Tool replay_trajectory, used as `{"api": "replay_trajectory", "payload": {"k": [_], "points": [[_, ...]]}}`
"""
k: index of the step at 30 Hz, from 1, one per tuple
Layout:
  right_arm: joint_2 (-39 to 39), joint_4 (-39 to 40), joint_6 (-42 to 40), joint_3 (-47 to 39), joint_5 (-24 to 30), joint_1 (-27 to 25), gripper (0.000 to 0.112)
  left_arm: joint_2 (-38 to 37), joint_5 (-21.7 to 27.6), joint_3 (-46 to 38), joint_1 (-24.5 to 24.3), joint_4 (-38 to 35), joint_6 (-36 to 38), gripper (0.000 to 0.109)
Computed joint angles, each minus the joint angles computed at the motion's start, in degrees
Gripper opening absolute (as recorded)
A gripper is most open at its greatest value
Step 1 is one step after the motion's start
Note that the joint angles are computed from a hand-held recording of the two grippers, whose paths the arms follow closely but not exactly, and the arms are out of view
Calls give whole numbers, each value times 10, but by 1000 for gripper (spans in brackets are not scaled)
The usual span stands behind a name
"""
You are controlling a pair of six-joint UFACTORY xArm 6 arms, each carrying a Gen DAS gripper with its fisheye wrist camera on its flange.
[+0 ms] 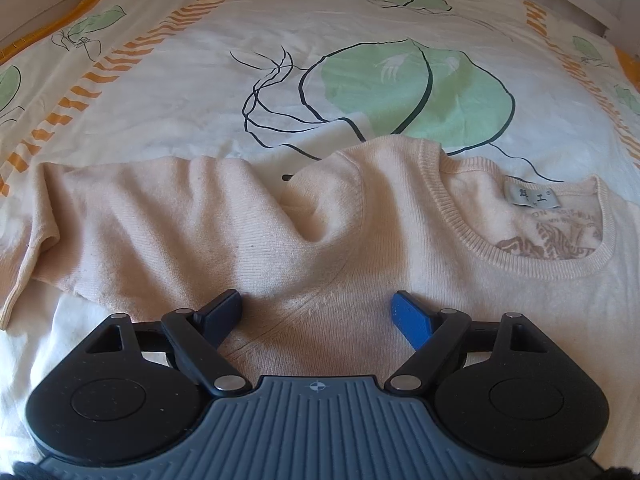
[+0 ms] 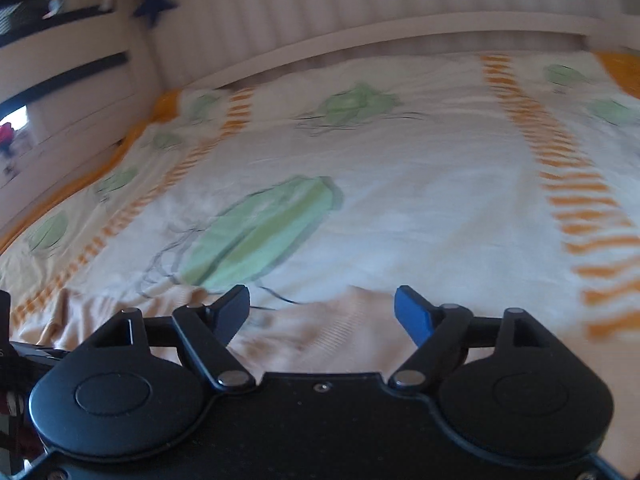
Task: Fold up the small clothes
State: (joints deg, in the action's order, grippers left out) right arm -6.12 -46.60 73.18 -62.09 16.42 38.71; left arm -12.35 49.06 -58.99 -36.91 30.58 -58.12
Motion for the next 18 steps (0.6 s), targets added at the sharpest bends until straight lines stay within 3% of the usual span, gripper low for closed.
{"api": "replay_trajectory", "payload": {"k": [4, 11, 14, 18], "points": [[-118, 15, 0, 93, 125, -11, 81, -5, -1, 3, 1, -3, -2, 82], [-321, -14, 137, 226, 333, -56, 81, -7, -2, 4, 0, 1, -7, 82], [-388, 0, 204, 275, 374, -91, 81, -6, -2, 4, 0, 3, -6, 82], [-418, 26, 233, 303, 396, -130, 81, -6, -3, 5, 0, 7, -4, 82]]}}
